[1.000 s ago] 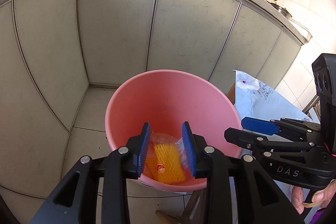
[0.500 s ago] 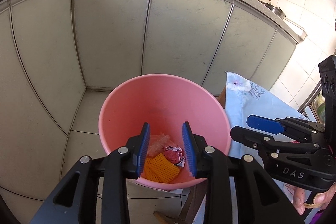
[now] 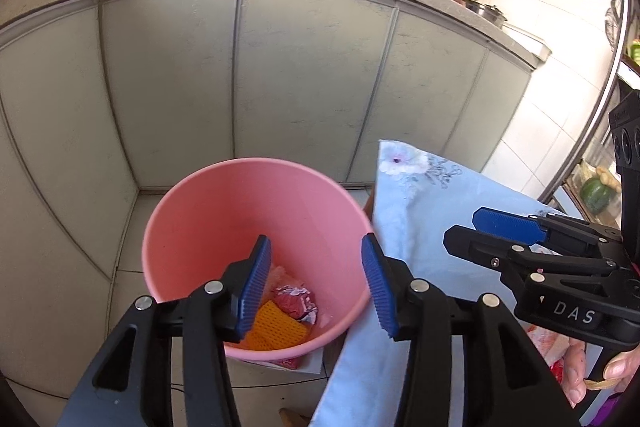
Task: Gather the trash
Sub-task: 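Move both tools back over the table of trash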
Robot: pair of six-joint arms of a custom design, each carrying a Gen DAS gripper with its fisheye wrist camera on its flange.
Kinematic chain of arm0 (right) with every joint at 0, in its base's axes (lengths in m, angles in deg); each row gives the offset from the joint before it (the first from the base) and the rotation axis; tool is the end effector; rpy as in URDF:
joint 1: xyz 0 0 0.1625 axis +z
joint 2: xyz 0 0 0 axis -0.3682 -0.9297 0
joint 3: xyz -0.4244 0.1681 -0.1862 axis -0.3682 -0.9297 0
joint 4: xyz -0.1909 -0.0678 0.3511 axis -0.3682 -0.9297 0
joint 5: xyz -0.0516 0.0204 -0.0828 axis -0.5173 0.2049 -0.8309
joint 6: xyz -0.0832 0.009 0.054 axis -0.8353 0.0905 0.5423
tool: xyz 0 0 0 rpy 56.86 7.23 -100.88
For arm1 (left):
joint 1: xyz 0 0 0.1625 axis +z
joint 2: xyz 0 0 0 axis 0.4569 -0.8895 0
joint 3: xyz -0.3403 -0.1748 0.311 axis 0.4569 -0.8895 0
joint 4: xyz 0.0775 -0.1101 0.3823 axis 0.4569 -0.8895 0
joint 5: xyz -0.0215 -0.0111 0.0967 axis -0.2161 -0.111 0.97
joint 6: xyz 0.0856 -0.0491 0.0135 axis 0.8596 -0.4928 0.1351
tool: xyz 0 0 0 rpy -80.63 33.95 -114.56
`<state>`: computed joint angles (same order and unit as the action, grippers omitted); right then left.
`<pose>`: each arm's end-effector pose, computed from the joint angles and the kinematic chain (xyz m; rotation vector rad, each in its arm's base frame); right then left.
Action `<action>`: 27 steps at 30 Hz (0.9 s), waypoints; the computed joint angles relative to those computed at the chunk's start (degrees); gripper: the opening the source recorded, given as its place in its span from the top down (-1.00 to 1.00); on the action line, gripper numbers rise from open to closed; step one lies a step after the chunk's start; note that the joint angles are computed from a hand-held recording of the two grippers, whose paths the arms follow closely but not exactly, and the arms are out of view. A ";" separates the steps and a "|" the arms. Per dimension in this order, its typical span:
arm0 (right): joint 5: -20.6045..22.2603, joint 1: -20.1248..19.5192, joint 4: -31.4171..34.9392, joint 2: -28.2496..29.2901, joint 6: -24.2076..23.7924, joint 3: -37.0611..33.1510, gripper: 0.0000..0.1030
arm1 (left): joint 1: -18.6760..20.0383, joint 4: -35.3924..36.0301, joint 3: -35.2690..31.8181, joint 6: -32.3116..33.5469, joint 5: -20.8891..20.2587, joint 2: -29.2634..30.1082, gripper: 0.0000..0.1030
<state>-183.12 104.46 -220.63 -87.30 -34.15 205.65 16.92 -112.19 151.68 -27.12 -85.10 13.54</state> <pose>0.0326 -0.5908 0.3142 0.4354 -2.4378 0.8606 -0.3538 -0.6154 -0.0224 0.7346 2.4655 -0.8543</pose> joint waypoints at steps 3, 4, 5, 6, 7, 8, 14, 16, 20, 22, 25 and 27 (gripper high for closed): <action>0.25 -0.50 -1.00 -1.78 0.51 1.29 0.13 | -0.61 0.72 -0.63 0.43 -1.50 0.50 0.09; 0.22 -0.73 -1.41 -2.51 0.76 1.77 0.13 | -0.85 1.07 -0.89 0.64 -1.94 0.70 0.09; 0.26 -0.88 -1.73 -2.99 0.98 2.09 0.13 | -1.06 1.39 -1.10 0.81 -2.25 0.86 0.09; 0.39 -1.22 -2.03 -3.69 1.16 2.58 0.13 | -1.29 1.67 -1.32 1.00 -2.64 1.06 0.09; 0.42 -1.58 -2.32 -4.50 1.52 3.07 0.13 | -1.52 1.88 -1.47 1.13 -3.05 1.24 0.09; 0.35 -1.81 -2.54 -5.04 1.80 3.38 0.13 | -1.73 2.23 -1.71 1.24 -3.55 1.45 0.09; -0.42 -4.34 -5.17 -9.49 3.20 6.41 0.12 | -2.46 5.97 -4.20 0.51 -6.55 3.12 0.09; -0.21 -5.48 -5.78 -10.96 3.78 7.31 0.05 | -2.68 7.29 -5.34 0.35 -7.69 3.84 0.09; 0.69 -8.37 -7.60 -13.98 5.11 9.25 -0.04 | -3.70 9.05 -7.41 1.30 -9.10 5.47 0.09; 1.22 -9.97 -8.41 -15.40 5.75 10.08 -0.04 | -4.32 9.85 -8.37 2.06 -9.62 6.28 0.09; 2.16 -12.08 -8.89 -17.00 6.72 10.84 -0.04 | -5.11 11.08 -9.67 2.80 -10.16 7.26 0.09; 3.14 -13.72 -9.04 -18.19 7.34 11.40 -0.04 | -5.58 12.02 -10.62 3.06 -10.41 7.93 0.09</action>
